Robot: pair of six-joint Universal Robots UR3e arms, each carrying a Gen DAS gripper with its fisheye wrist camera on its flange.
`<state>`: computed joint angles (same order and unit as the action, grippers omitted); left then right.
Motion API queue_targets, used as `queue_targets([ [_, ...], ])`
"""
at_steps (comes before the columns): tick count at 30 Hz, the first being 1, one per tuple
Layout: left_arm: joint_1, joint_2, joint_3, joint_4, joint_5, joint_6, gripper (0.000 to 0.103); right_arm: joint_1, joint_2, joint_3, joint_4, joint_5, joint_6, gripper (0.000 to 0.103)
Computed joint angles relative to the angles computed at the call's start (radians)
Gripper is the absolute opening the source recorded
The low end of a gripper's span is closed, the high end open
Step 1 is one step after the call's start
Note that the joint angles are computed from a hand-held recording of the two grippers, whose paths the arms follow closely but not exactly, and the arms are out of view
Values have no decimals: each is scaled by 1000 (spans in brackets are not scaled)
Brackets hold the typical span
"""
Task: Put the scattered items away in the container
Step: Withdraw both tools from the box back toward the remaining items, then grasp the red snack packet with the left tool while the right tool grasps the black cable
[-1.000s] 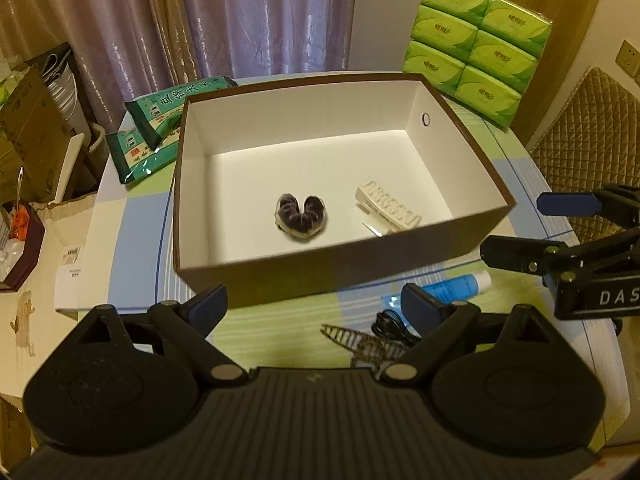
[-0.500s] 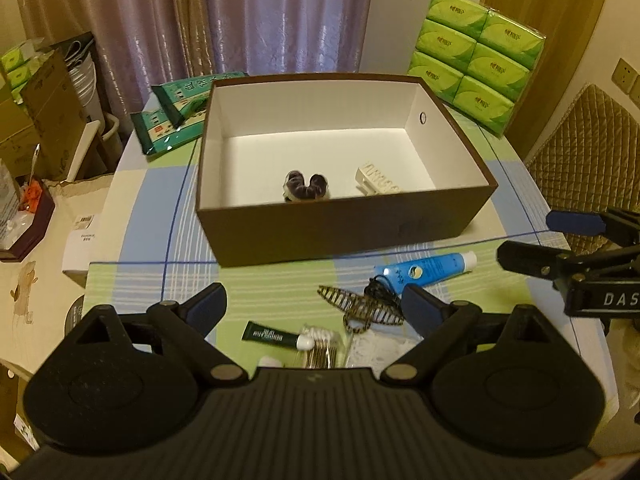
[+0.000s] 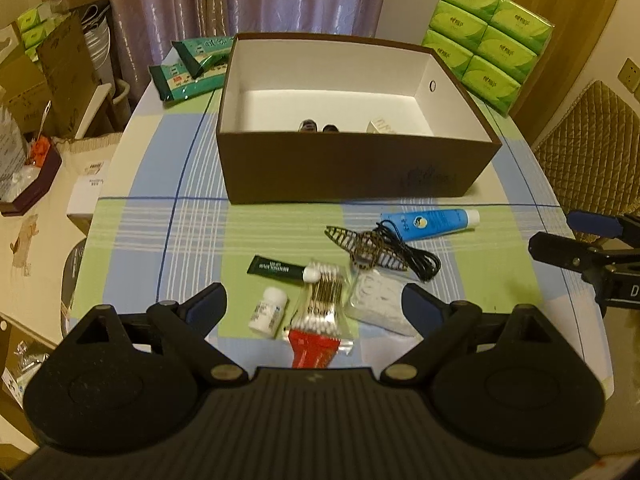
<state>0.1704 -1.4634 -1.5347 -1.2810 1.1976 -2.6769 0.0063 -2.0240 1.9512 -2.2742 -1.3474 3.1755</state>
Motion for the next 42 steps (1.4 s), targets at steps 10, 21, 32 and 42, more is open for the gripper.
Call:
queue_targets([
  [10,42,76,-109,-7,-26,45,92,-1,-70,85,29,-1,-1,90],
  [21,66,152,-260,28,-30,124,89,10,-95,152,50,-18,4,90],
  [32,78,163,-372,96,-42,225,78,4,-96,214,67,-28,-5,90],
  [42,30,100,-422,208,-24,279,59,-26,-88,225,76,-16,-6,90],
])
